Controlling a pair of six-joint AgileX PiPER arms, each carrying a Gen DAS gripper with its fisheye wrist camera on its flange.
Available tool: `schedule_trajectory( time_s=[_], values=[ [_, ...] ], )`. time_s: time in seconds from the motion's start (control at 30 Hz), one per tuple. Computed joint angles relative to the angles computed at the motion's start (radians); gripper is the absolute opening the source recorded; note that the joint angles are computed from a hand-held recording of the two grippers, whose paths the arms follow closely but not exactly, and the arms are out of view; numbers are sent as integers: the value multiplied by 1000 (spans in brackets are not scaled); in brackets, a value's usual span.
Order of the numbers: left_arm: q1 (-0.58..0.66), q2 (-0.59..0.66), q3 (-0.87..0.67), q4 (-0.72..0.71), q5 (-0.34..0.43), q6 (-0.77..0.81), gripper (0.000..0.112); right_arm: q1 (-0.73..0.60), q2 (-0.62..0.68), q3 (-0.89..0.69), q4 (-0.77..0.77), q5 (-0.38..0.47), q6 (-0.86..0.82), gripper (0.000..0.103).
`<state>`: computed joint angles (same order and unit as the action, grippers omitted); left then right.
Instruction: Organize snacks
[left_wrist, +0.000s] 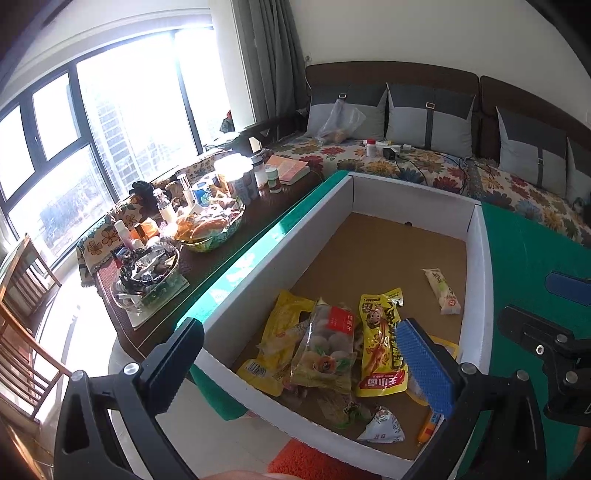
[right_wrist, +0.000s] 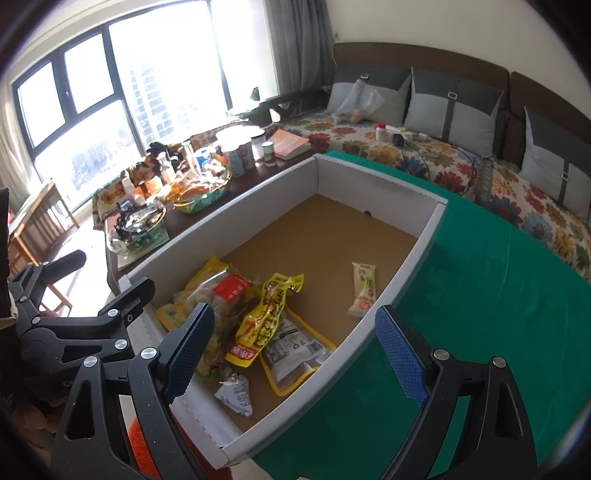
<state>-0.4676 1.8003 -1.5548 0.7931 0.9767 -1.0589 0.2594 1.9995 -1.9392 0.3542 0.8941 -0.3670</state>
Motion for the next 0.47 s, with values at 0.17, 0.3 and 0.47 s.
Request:
schedule_trajectory(
  time_s=[0.17, 0.3, 0.47],
  values=[
    [12, -4, 8, -19, -13, 0, 103, 4, 3, 1, -14, 1, 7, 91],
    [17, -8, 16, -31, -23, -4, 103, 4, 5, 0, -15, 2, 7, 91],
    [17, -9, 17, -50, -6, -10, 103, 9, 0, 17, -25, -4, 6, 91]
  ],
)
